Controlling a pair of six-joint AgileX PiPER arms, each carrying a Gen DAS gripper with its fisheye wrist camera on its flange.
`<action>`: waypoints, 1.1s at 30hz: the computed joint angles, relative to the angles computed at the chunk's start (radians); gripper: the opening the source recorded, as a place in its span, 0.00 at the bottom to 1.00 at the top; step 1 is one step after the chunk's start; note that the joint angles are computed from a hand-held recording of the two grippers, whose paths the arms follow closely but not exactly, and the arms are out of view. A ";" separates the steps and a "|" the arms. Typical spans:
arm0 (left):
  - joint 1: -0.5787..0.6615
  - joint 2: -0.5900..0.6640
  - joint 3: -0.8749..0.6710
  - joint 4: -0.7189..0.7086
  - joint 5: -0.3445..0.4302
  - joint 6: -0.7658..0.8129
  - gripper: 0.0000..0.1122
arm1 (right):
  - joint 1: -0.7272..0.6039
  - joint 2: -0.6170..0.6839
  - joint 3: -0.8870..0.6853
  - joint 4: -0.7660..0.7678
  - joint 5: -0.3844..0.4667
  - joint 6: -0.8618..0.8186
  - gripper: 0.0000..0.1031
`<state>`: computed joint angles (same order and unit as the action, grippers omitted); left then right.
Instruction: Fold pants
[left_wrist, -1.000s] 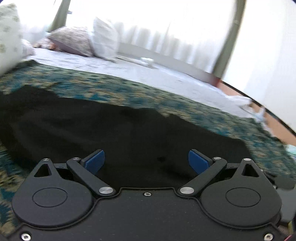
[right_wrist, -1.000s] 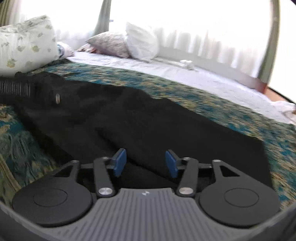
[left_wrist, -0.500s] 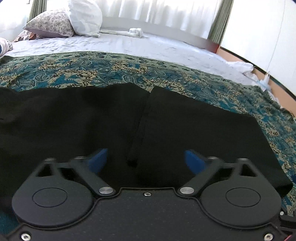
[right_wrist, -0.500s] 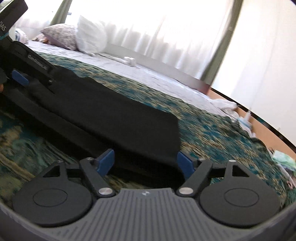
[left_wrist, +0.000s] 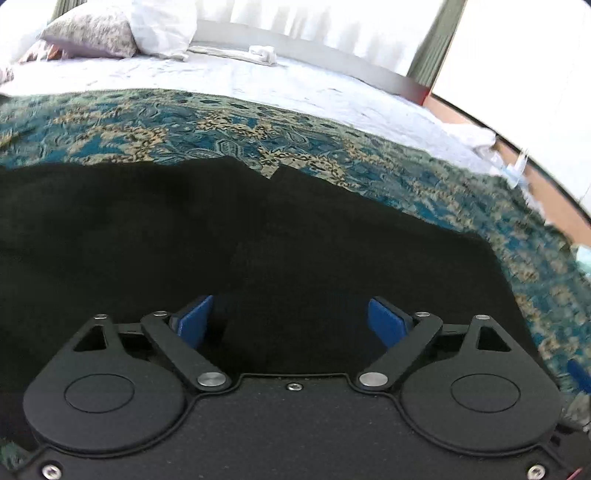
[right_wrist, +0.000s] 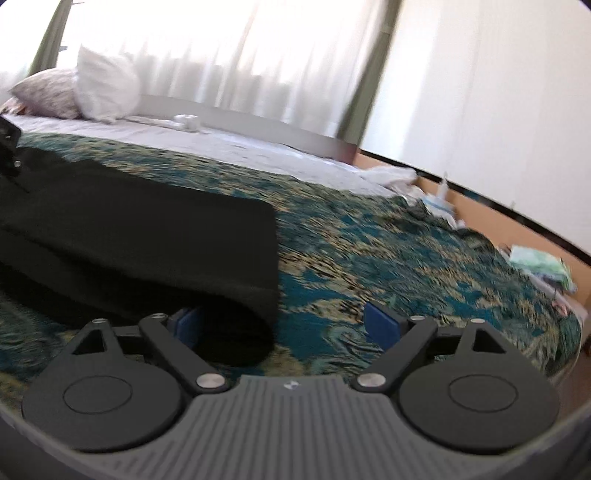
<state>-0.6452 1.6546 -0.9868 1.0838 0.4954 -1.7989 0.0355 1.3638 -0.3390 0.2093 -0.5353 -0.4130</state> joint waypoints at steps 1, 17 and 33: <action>-0.017 0.016 -0.025 -0.021 0.044 0.027 0.67 | -0.029 0.007 -0.002 -0.065 0.000 0.067 0.93; -0.180 0.012 -0.085 0.011 0.317 -0.037 0.12 | -0.120 0.048 0.029 -0.239 -0.099 0.245 0.93; -0.323 -0.074 0.081 -0.002 0.451 -0.106 0.28 | -0.194 0.031 0.004 -0.372 -0.044 0.325 0.94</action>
